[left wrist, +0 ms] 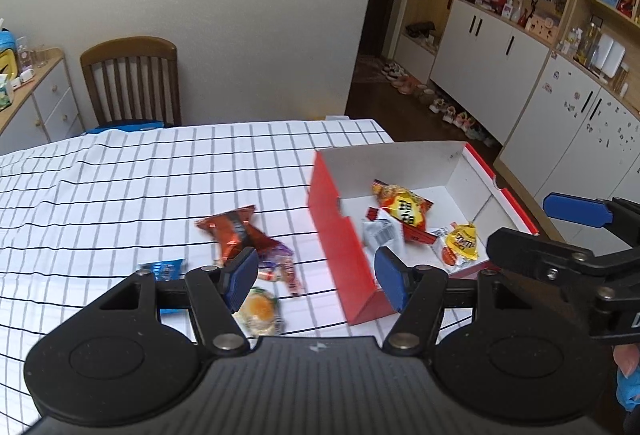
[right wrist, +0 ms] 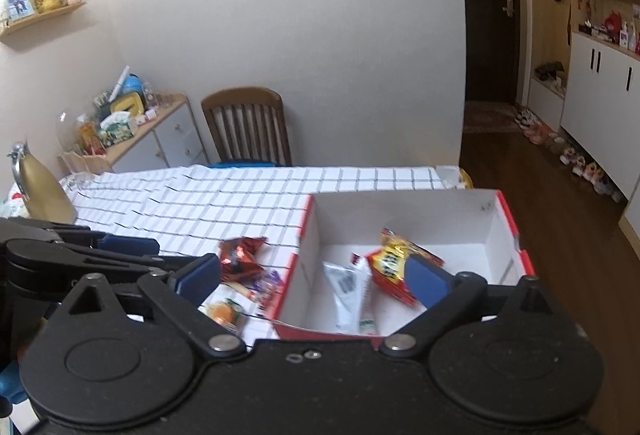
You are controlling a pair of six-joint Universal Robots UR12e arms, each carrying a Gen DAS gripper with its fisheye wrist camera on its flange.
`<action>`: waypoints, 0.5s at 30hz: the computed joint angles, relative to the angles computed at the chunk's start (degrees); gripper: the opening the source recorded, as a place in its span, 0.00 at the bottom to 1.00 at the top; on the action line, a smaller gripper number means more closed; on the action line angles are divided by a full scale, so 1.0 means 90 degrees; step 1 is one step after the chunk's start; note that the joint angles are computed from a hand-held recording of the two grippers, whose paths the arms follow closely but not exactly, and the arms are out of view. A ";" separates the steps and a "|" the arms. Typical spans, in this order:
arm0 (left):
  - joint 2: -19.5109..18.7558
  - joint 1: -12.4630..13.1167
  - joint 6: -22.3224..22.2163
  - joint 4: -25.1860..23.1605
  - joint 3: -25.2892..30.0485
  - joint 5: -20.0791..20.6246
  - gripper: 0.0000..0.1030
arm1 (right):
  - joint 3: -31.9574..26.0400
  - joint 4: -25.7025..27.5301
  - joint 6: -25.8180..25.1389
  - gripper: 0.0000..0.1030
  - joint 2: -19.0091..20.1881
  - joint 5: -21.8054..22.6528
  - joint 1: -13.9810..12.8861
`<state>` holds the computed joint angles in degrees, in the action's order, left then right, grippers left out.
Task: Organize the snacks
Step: 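Move both tools back over the remaining snacks on the table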
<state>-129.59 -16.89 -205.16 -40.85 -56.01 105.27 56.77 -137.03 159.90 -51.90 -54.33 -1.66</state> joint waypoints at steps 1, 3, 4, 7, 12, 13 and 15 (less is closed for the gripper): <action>0.0075 0.0024 0.0018 0.0085 -0.0134 0.0000 0.67 | 0.0062 -0.0076 0.0014 0.99 -0.0032 0.0040 0.0013; 0.0224 0.0062 0.0032 0.0321 -0.0422 0.0046 0.73 | 0.0189 -0.0231 0.0041 1.00 -0.0095 0.0105 0.0044; 0.0298 0.0084 0.0064 0.0433 -0.0563 0.0065 0.73 | 0.0261 -0.0296 0.0045 1.00 -0.0134 0.0113 0.0064; 0.0484 0.0161 0.0104 0.0605 -0.0893 0.0054 0.73 | 0.0436 -0.0487 0.0104 1.00 -0.0223 0.0042 0.0139; 0.0727 0.0317 0.0143 0.0863 -0.1348 0.0048 0.82 | 0.0629 -0.0557 0.0179 1.00 -0.0314 -0.0105 0.0279; 0.0777 0.0353 0.0132 0.0939 -0.1452 0.0058 0.82 | 0.0673 -0.0573 0.0173 1.00 -0.0331 -0.0122 0.0307; 0.0852 0.0436 0.0099 0.1017 -0.1598 -0.0010 0.82 | 0.0793 -0.0604 0.0198 1.00 -0.0386 -0.0164 0.0360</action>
